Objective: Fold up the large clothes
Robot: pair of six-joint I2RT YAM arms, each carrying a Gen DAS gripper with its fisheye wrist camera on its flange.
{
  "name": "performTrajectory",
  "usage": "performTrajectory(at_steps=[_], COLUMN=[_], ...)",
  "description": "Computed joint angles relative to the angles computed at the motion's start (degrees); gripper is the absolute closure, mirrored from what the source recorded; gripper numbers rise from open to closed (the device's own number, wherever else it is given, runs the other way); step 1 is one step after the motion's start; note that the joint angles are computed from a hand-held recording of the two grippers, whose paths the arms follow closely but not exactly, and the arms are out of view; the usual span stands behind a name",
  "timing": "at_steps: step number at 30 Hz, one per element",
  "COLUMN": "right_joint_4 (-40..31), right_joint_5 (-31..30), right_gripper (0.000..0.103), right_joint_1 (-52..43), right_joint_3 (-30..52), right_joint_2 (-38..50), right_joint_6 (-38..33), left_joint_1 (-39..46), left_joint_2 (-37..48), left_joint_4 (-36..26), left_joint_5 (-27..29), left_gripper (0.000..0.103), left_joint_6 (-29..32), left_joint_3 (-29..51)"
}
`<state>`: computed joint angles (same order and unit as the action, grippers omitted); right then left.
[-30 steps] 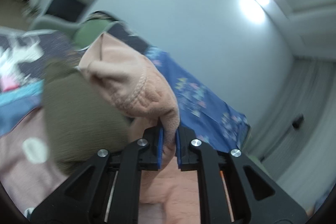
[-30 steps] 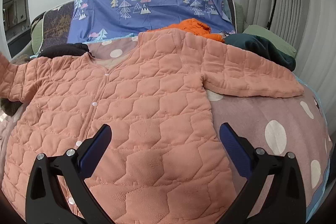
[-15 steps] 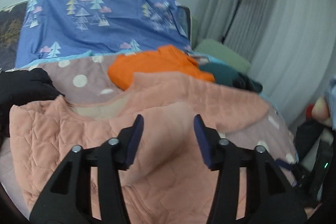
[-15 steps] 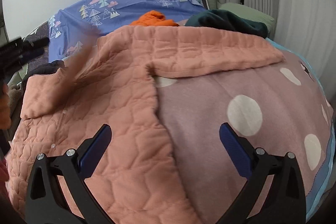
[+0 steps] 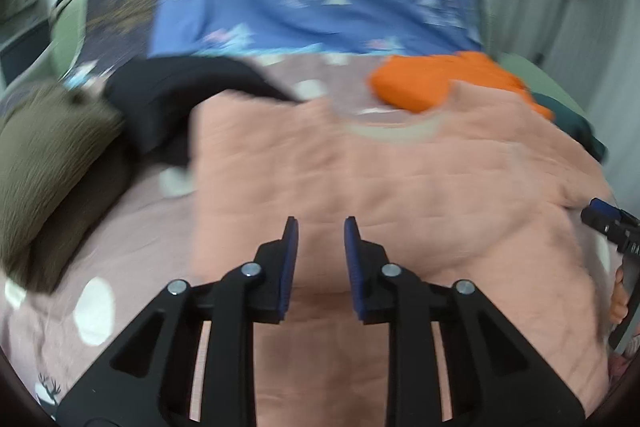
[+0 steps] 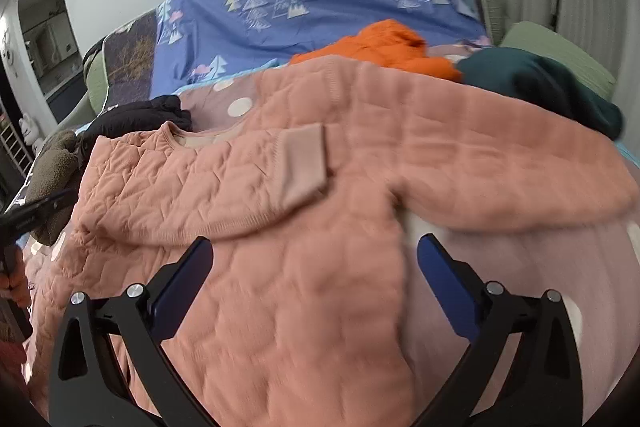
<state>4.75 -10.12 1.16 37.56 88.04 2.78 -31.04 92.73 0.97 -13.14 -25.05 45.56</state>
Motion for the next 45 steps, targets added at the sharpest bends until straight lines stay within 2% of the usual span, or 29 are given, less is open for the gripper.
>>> performTrajectory(at_steps=[2,4,5,6,7,10,12,14,16,17,18,21,23,24,27,29,30,31,34,35,36,40,43,45], right_joint_4=[-1.45,-3.25,-4.71,-6.68,-7.67,0.16,4.68,4.23,-3.39,-5.01,-1.72,-0.16,1.53,1.36,1.26,2.05,2.18,2.92,1.5,1.01,1.2,0.88,-3.32,-2.2], right_joint_5=[0.37,-2.97,-4.56,-4.91,-3.98,-3.56,2.48,6.26,8.24,6.71,3.91,0.19,-3.39,-4.63,-9.36,-11.64,-13.07,-13.33,-18.81,-20.72,-21.09,-23.02,-24.38,-27.29], right_gripper=[0.006,0.007,0.017,0.062,0.087,0.092,0.097,0.1,0.1,0.099,0.1,0.094,0.093,0.089,0.075,0.072,0.07,0.068,0.059,0.056,0.05,0.041,0.041,0.036], right_joint_1=[1.26,1.43,1.44,1.68,1.99,1.61,2.64,2.73,2.13,1.03,-0.55,-3.13,-4.65,-5.08,-9.16,-13.73,-16.83,-18.1,-30.4,-35.97,-39.46,-50.18,-53.45,-54.11], right_joint_3=[6.74,13.96,16.42,18.9,20.24,13.73,9.55,10.29,17.24,18.22,16.33,11.62,8.05,7.06,5.39,4.15,4.07,4.27,6.65,8.2,9.14,15.59,24.46,27.63], right_joint_2=[7.62,15.89,18.4,20.39,21.0,12.87,7.38,8.94,18.16,21.06,21.08,14.02,7.98,5.68,2.62,1.91,2.23,3.19,6.08,7.48,8.66,16.45,25.24,29.19], right_joint_6=[2.28,6.16,7.54,8.32,9.38,11.74,9.24,7.62,4.47,4.3,3.71,4.08,3.18,2.83,2.77,3.4,3.47,4.35,4.68,4.88,5.17,7.47,10.84,13.94], left_joint_1=[3.57,6.49,6.74,7.03,6.86,6.48,6.5,6.19,4.64,4.18,3.55,2.73,1.93,1.31,-1.9,-4.57,-6.51,-8.09,-10.07,-10.35,-10.59,-9.81,-10.85,-11.93], left_joint_2=[0.95,3.69,4.62,6.53,8.26,11.11,12.71,15.2,18.13,18.37,17.78,13.8,11.01,9.29,6.74,7.94,10.26,13.26,24.03,25.91,26.15,24.52,24.35,24.8], left_joint_4=[2.35,4.73,5.4,5.36,5.31,4.82,4.7,4.62,3.59,3.61,3.58,2.19,1.0,1.05,2.55,3.32,2.98,1.66,-1.01,0.41,4.04,7.39,5.89,4.26], left_joint_5=[2.28,5.8,6.07,5.78,4.91,1.87,0.7,-0.85,-4.47,-5.48,-6.54,-5.65,-3.98,-1.63,5.78,8.49,7.9,6.34,4.31,3.2,2.5,4.67,2.29,-0.03], left_gripper=[0.08,0.08,0.08,0.08,0.08,0.081,0.081,0.081,0.081,0.081,0.081,0.071,0.072,0.073,0.087,0.087,0.087,0.087,0.086,0.086,0.086,0.086,0.086,0.086], left_joint_6=[-0.48,-0.05,0.19,0.71,0.9,0.61,0.03,-0.38,0.58,0.83,1.22,0.21,-1.15,-1.36,0.07,1.38,2.5,3.33,3.33,3.32,3.61,2.4,3.01,3.46], left_joint_3=[-1.53,-1.23,-1.12,0.25,1.57,4.94,6.73,8.42,10.89,11.0,10.6,8.8,8.26,7.91,7.74,8.94,10.78,13.27,19.82,19.98,18.26,15.18,15.57,16.9])
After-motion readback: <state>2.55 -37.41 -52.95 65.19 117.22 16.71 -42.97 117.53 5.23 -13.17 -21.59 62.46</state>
